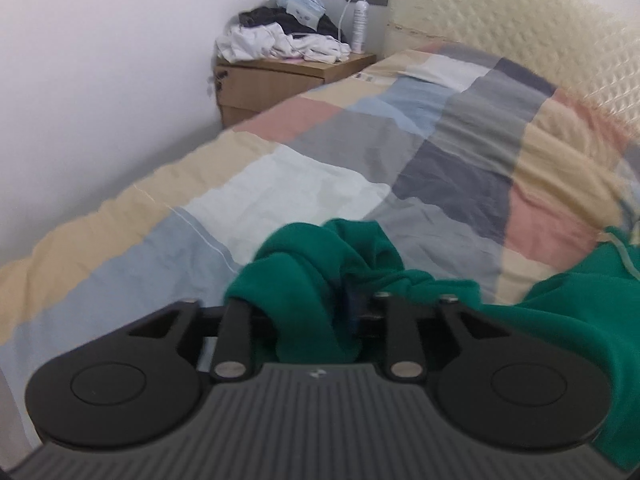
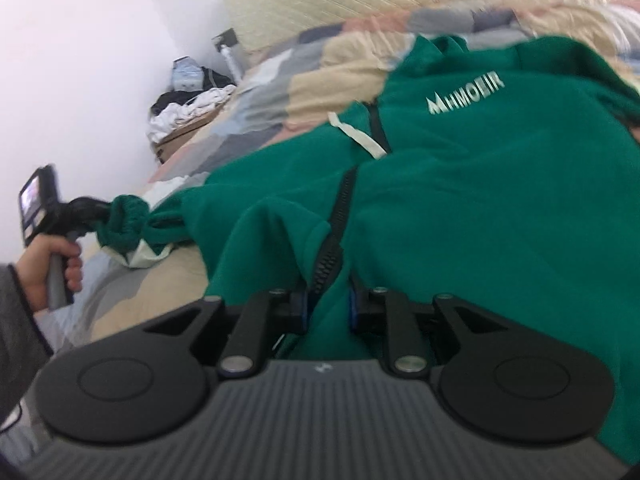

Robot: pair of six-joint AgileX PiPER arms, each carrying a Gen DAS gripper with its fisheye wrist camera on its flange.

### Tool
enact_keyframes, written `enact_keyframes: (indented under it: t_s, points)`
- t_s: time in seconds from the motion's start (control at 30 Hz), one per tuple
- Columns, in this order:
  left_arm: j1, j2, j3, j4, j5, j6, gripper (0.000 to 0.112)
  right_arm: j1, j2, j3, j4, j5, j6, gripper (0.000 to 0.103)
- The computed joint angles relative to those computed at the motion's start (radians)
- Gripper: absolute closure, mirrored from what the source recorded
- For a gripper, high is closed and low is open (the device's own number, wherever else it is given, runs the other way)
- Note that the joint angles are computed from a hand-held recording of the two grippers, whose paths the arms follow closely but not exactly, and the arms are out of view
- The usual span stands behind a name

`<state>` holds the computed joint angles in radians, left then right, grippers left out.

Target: Fold large clothes

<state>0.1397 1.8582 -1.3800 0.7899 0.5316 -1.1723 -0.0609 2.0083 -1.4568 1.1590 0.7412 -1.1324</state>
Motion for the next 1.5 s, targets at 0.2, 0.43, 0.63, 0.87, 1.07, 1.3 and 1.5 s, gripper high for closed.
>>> enact_keyframes:
  t_s: [0.2, 0.43, 0.63, 0.87, 1.07, 1.3, 1.5]
  points:
    - [0.014, -0.211, 0.126, -0.325, -0.012, 0.13, 0.041, -0.021, -0.016, 0.01, 0.007, 0.021, 0.028, 0.08]
    - [-0.184, -0.371, 0.201, -0.366, 0.105, -0.015, 0.036, -0.056, -0.12, 0.087, 0.045, 0.045, -0.046, 0.076]
    - [-0.481, -0.317, 0.083, -0.211, 0.284, -0.139, 0.033, -0.123, -0.192, 0.144, 0.06, 0.079, -0.078, 0.071]
    - [-0.742, -0.223, -0.085, -0.098, 0.519, -0.214, 0.028, -0.19, -0.244, 0.192, 0.102, 0.1, -0.097, 0.042]
    - [-0.864, -0.225, -0.098, -0.126, 0.538, -0.338, 0.023, -0.25, -0.255, 0.199, 0.103, 0.099, -0.037, 0.024]
    - [-0.806, -0.114, -0.099, -0.374, 0.487, -0.324, 0.023, -0.327, -0.24, 0.18, 0.027, 0.024, 0.092, 0.024]
    - [-0.777, -0.072, -0.036, -0.478, 0.342, -0.304, 0.023, -0.389, -0.16, 0.106, -0.157, -0.031, 0.356, 0.023]
